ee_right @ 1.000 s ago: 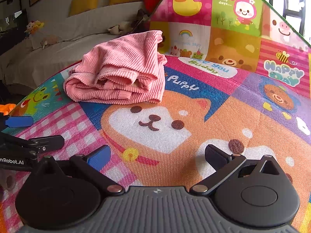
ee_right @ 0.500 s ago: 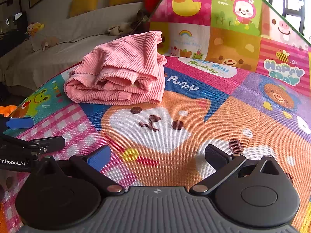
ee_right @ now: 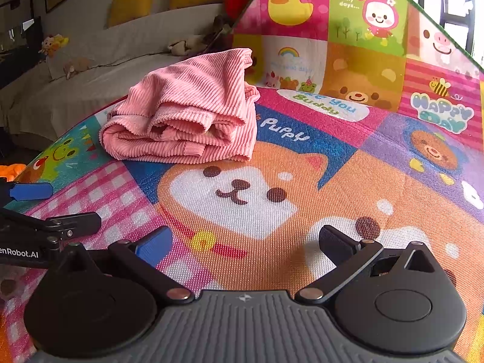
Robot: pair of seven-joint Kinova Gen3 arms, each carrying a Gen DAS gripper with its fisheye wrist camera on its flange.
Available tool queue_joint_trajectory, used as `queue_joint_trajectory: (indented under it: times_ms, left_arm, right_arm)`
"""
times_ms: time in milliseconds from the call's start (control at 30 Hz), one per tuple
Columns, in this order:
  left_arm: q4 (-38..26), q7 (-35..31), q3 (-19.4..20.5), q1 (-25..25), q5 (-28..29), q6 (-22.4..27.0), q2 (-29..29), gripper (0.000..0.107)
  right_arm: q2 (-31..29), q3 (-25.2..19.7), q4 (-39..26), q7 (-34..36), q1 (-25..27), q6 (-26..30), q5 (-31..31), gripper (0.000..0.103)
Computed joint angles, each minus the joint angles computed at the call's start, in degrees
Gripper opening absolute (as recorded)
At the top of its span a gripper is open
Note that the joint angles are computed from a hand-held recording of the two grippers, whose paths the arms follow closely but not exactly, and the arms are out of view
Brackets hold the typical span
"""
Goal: Fold clothes
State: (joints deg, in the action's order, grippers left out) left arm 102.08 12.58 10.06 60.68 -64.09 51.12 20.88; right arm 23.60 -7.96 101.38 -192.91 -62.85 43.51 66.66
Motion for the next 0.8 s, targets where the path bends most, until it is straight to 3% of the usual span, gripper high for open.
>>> queue_joint_trajectory:
  times_ms: [800]
  left_arm:
    - [0.12, 0.07, 0.01, -0.06, -0.11, -0.08, -0.04, 0.103]
  right_arm:
    - [0.22, 0.06, -0.43, 1.15, -0.10, 0.46, -0.66, 0.103]
